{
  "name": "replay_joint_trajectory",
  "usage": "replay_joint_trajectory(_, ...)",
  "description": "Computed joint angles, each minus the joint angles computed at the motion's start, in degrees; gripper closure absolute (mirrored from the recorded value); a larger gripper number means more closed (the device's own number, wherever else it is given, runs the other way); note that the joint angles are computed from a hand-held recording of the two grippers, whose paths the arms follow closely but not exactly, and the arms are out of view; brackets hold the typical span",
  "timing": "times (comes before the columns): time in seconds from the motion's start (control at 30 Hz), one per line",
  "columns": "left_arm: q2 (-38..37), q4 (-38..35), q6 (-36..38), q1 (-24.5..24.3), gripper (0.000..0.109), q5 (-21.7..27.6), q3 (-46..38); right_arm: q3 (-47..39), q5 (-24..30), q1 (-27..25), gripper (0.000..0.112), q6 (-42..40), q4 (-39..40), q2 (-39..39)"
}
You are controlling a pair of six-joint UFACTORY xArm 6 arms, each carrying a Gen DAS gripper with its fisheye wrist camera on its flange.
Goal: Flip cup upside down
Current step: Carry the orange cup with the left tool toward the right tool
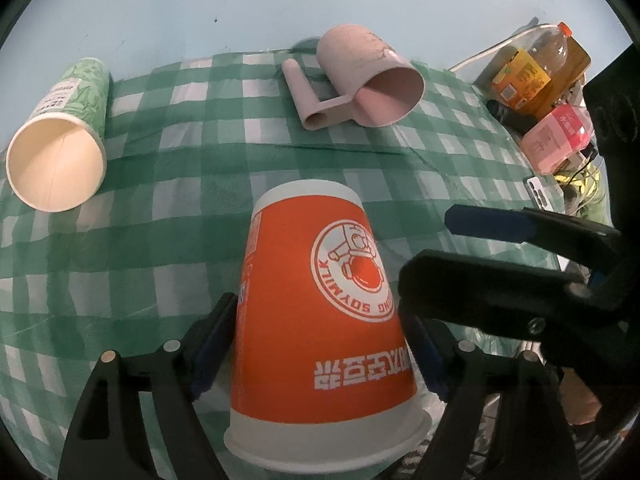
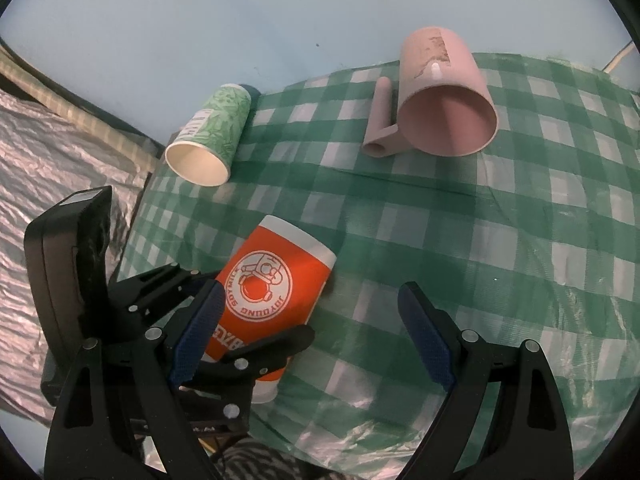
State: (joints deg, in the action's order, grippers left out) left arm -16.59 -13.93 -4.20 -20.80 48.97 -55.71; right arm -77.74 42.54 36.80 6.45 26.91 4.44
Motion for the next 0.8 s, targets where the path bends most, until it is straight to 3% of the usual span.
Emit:
replay_joint_trajectory(0.53, -6.58, -2.49, 3.25, 3.21, 0.020, 3.54, 0.07, -1.53, -0.50, 1.69, 0.023, 1.32, -1.27, -0.22)
replay_joint_trajectory(0.8, -11.26, -2.09, 4.63, 5.69, 0.019, 2.28, 3.21, -2.67, -1.28, 2.37, 0.023, 2.36, -1.57, 0.08)
